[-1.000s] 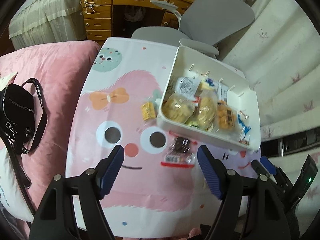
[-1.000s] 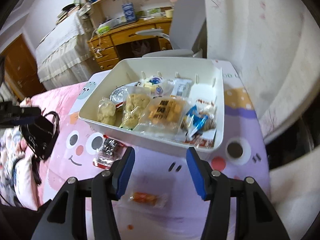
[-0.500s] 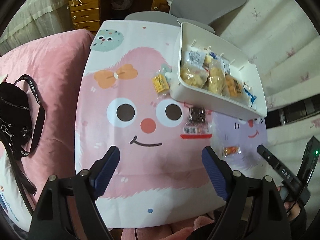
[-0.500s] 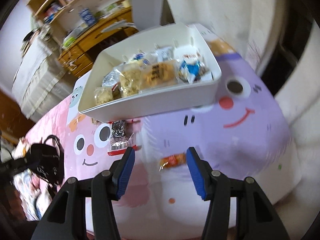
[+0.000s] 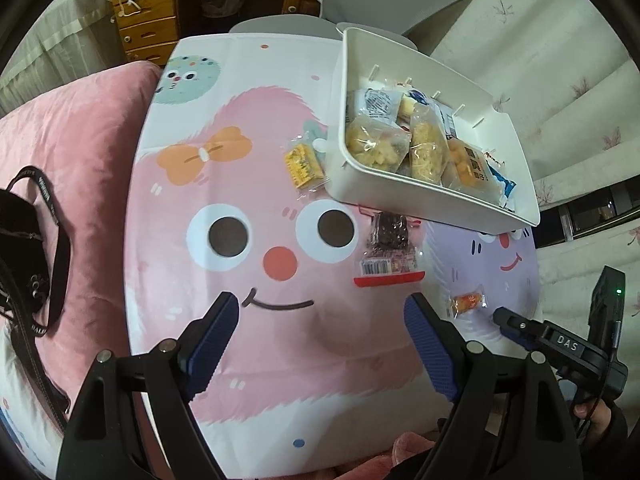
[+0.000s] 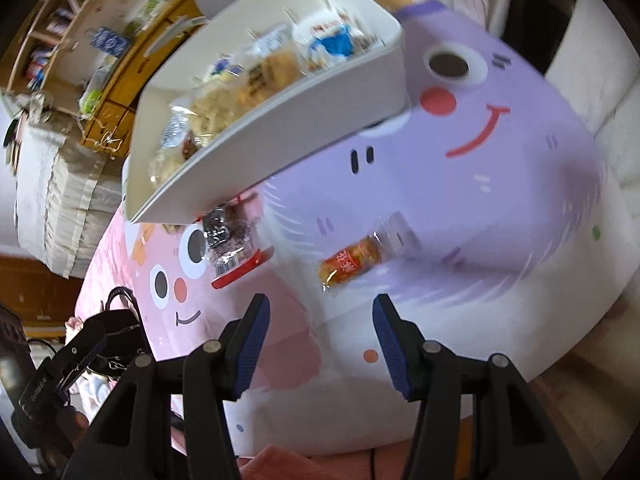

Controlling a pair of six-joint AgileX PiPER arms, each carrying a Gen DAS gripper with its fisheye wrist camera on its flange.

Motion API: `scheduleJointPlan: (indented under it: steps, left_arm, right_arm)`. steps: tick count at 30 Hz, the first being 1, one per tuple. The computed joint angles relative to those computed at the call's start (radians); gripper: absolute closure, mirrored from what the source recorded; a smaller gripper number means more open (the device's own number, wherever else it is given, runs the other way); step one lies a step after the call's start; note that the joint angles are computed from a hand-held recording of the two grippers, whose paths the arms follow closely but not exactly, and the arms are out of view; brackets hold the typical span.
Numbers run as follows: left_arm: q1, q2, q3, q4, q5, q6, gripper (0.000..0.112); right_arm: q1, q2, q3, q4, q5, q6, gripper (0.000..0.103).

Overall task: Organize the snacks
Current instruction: 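Withdraw both tools toward the dark bag and orange candy, then grasp the dark barcode bag with the left tool while the right tool grasps the orange candy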

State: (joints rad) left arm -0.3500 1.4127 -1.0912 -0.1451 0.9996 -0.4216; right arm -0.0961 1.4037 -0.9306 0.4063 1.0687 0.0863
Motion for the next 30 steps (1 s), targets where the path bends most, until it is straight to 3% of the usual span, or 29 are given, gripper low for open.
scheduleJointPlan:
  steps: [15, 30]
  left_arm:
    - [-0.063, 0.368, -0.198, -0.064, -0.070, 0.059, 0.028]
    - [-0.098, 0.556, -0.328, -0.087, -0.114, 0.062, 0.027]
  right_arm:
    - [-0.006, 0.234, -0.080, 0.050, -0.010, -0.018, 0.049]
    - [0.087, 0.375, -0.275, -0.102, 0.085, 0.016, 0.061]
